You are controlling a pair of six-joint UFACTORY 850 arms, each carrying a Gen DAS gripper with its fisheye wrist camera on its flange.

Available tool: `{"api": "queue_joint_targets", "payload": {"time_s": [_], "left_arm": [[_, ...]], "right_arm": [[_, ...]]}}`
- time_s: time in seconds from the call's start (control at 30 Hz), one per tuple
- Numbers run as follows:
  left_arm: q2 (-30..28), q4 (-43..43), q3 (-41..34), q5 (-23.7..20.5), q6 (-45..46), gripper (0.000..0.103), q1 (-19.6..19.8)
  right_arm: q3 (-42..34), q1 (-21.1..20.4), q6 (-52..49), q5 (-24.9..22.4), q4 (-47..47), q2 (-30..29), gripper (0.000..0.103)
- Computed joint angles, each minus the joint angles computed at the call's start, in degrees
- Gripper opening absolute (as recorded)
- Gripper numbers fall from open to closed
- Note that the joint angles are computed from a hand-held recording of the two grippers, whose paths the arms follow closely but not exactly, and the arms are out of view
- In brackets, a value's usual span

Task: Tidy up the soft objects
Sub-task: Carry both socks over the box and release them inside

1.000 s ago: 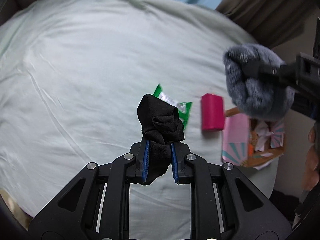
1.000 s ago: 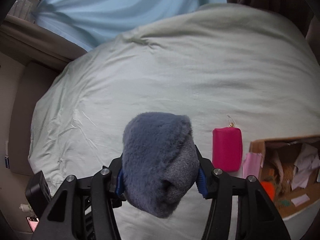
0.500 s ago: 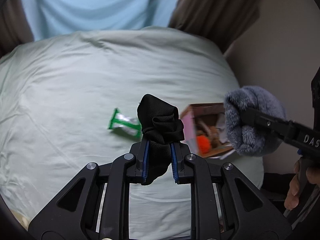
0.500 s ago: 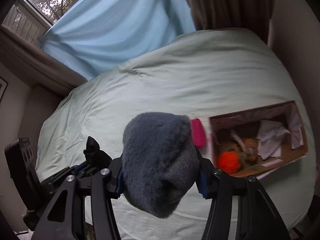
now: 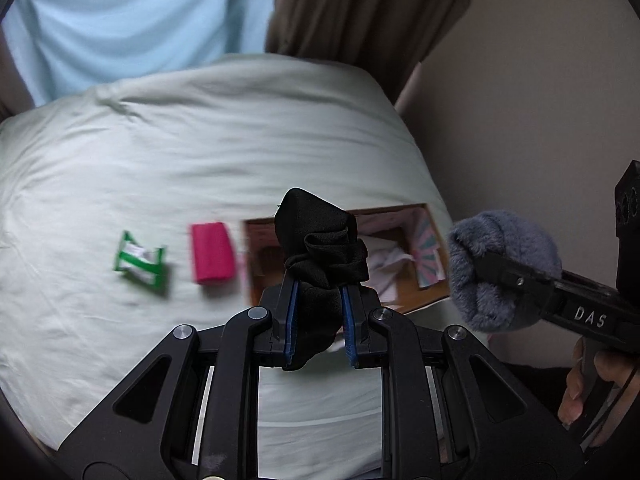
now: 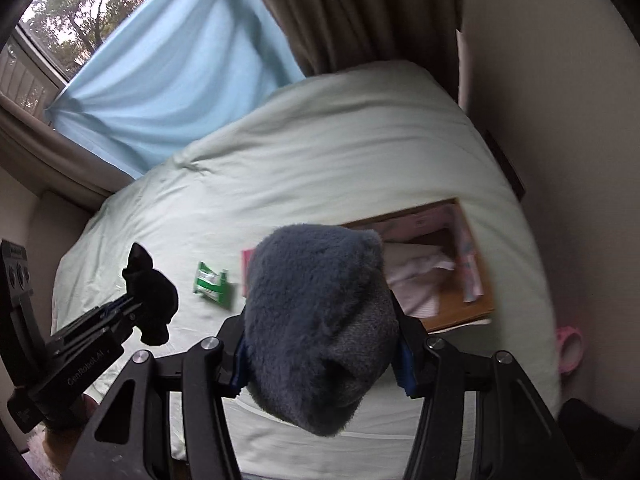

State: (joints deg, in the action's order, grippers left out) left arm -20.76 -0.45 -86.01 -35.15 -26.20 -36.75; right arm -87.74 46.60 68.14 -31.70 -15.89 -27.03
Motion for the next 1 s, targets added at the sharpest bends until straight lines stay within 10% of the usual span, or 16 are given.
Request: {"api": "queue_joint_targets", "payload": {"time_s": [0.5, 0.9, 0.97, 1.0], "left_arm": [[-22.6, -1.1, -20.1, -11.9, 2.0, 0.016, -4.5], [-32.0, 1.4, -28.8, -18.5, 4.6, 0.017, -4.8], [-33.3, 1.1, -30.9, -20.5, 5.5, 0.039, -4.8], [-33.8, 1.4, -31.8, -21.6, 5.6, 0.075, -4.9]], "right_arm": [[2.9, -9.8, -29.3, 0.8, 21.9, -5.7, 0.052], [1.6, -11.5, -33.7, 3.5, 24.8, -10.9, 0.056], [1.9, -11.4, -32.6, 4.9, 23.6, -10.8, 0.065], [2.3, -11.2, -31.6, 5.8, 22.4, -10.5, 0.077]]}}
